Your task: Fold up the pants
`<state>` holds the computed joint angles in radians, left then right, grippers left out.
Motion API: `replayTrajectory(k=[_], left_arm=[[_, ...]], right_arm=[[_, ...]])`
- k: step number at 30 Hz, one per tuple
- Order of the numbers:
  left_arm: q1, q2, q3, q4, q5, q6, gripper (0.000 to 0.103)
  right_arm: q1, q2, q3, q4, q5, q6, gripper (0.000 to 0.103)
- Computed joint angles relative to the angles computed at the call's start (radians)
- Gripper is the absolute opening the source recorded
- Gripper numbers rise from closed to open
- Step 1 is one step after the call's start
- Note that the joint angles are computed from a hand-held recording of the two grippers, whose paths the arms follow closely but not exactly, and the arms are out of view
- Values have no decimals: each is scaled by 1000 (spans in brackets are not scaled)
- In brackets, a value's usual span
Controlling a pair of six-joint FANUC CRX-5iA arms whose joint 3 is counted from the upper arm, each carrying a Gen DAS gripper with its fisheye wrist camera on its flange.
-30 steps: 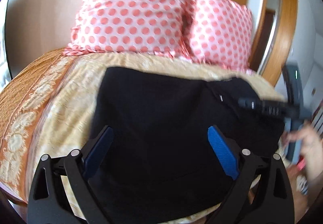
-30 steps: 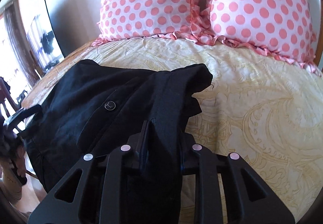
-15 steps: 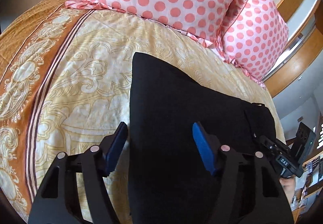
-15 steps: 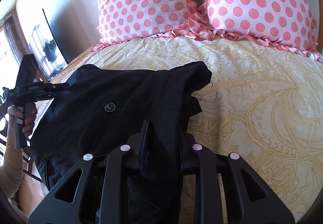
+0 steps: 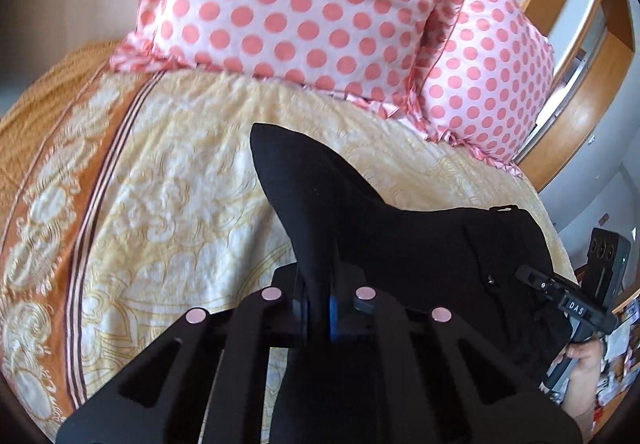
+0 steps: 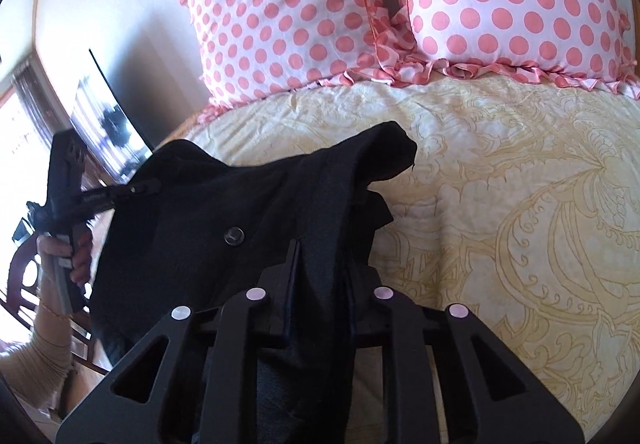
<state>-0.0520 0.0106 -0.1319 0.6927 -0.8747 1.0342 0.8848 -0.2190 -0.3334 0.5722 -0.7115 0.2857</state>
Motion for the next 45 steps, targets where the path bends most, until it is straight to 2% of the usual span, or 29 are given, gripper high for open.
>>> replayTrajectory(k=[5, 9, 13, 15, 17, 18, 19, 20, 22, 24, 26, 28, 29, 31, 33, 34, 36, 37, 40, 42, 44, 45], left_arm=[[-33, 33, 72, -20, 59, 6, 6], [-60, 121, 201, -78, 100, 74, 6], [-76, 225, 345, -168, 106, 166, 6], [-84, 295, 447, -268, 54, 244, 6], [-81, 356, 523, -314, -32, 305, 7], [-79, 387, 557, -338, -76, 344, 9], [-78, 398, 562, -346, -84, 357, 15], [-77, 405, 562, -353, -88, 368, 18], [-79, 402, 560, -381, -81, 400, 36], [-77, 385, 550, -400, -70, 415, 42], [-90, 331, 534, -515, -38, 478, 51], [-100, 229, 434, -572, 58, 478, 57], [-99, 184, 376, -546, 95, 440, 61], [-92, 87, 224, -391, 151, 281, 77], [-100, 30, 130, -281, 130, 179, 82], [-110, 14, 97, -246, 93, 141, 82], [-139, 22, 98, -277, 32, 154, 82], [-157, 36, 113, -327, 0, 187, 82], [-193, 44, 121, -435, 31, 251, 86], [-195, 41, 126, -449, 42, 285, 86], [-186, 16, 109, -442, 34, 303, 86], [-178, -8, 87, -424, 38, 295, 88]], right_arm=[[-58, 57, 68, 4, 22, 54, 17], [-138, 140, 145, -10, 55, 110, 16], [-210, 239, 242, -51, 52, 172, 16], [-225, 291, 302, -91, -19, 226, 16], [-233, 339, 362, -151, -109, 269, 16], [-232, 343, 358, -143, -111, 265, 18], [-227, 338, 343, -119, -105, 255, 21], [-220, 342, 344, -99, -125, 250, 24], [-209, 351, 361, -82, -181, 256, 48], [-191, 341, 344, -9, -240, 209, 61], [-157, 301, 279, 132, -290, 105, 61], [-112, 240, 202, 241, -285, 32, 61], [-92, 214, 174, 264, -257, 34, 61], [-39, 193, 152, 268, -240, 82, 61], [-7, 202, 169, 215, -242, 160, 61], [4, 228, 204, 162, -268, 218, 61], [11, 293, 275, 88, -356, 297, 62], [11, 310, 288, 86, -372, 303, 62], [1, 323, 307, 77, -383, 267, 69], [-5, 314, 303, 71, -374, 234, 72], [18, 271, 249, 111, -354, 114, 75], [36, 240, 211, 138, -330, 50, 89]])
